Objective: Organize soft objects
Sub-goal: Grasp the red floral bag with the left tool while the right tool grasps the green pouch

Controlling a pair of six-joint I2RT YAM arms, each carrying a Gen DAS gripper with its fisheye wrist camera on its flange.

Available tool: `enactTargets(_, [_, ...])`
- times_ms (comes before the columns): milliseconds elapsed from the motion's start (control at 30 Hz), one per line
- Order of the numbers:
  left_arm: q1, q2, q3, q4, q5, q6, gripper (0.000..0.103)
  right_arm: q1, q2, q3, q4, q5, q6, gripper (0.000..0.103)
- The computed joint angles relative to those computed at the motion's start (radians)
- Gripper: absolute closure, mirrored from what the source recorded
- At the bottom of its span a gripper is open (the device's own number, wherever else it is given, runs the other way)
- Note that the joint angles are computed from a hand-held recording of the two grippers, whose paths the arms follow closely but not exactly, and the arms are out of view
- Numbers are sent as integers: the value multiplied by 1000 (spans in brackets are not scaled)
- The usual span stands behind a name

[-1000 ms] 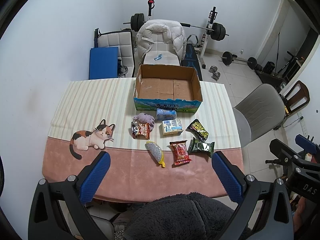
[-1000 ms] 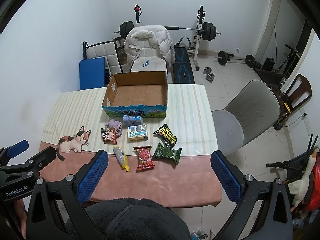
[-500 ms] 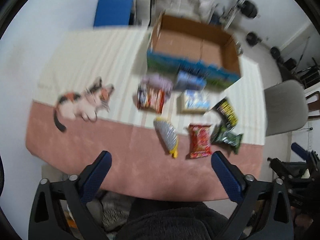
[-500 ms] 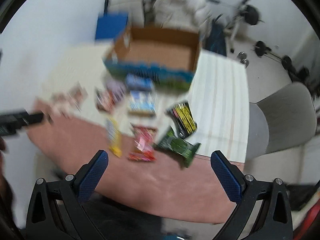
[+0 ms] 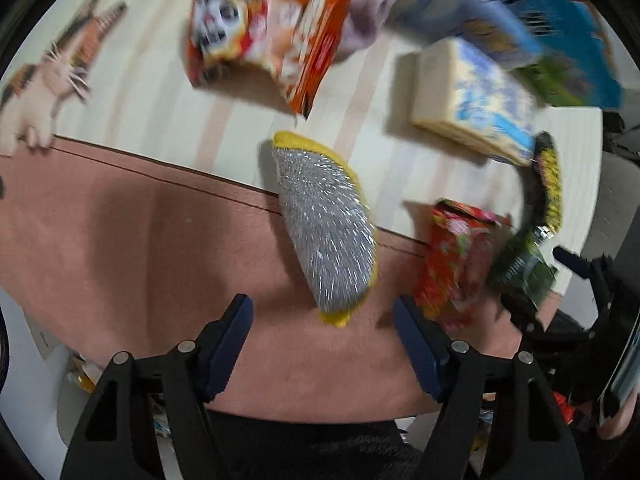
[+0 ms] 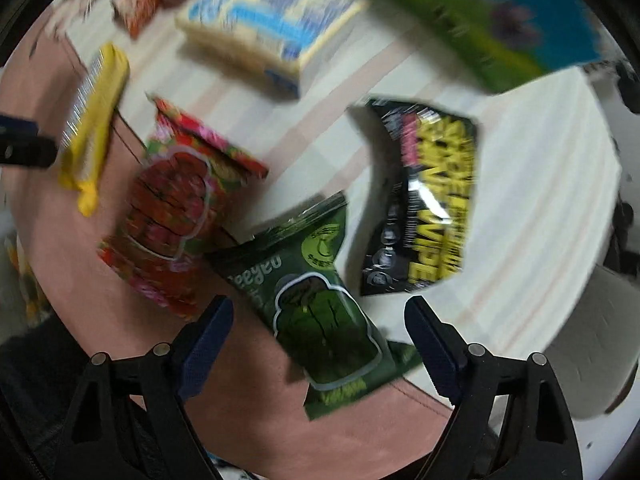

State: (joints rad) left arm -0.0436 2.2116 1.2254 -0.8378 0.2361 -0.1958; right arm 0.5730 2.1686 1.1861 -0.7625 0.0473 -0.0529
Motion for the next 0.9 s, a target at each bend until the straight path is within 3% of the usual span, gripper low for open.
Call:
enactTargets(133, [-6,40,7,31,-13,-47,32,-67,42,-34,28,-106,64,46])
enactTargets(167, [-12,19,-10,40,-35,-62,32,-87,37,-52,35,-133,101,48])
enactTargets(300, [-39,-124,-91,53,-79,-114,32,-220,-37,-161,76,-352,237,42])
enactTargets(333, [-56,-157,-104,51,-96,-126,32,-241,-71,-193,101,-367,258,32])
enactTargets(367, [-80,-187,-113,45,-114,-136,32,-246,-108,-220,124,-345,272,29])
enactTargets(467, [-184,-214,-85,4,-145,-160,32,-231,-127,-241,149,-284,269,28])
enactTargets(533, [-235,-190,-33,-39,-125,-167,32,-220,-104,-254,166,-289,277,35])
enactTargets(567, [-260,-172,-14,-50,-118,-173,32,-220,-120,-274,176,-272,278,50])
enactTargets(633, [-307,-135,26,-66,-94,-180,32,-245,-191,-311,170,-227,278,60])
enactTargets(800, [-390,-12,105,-73,-37,-194,32,-449,-351,-427,143,-250,226,59])
enactTargets(900, [-440,84,173,-83,-18,-218,32,-528,-328,-465,168,-274,171,50])
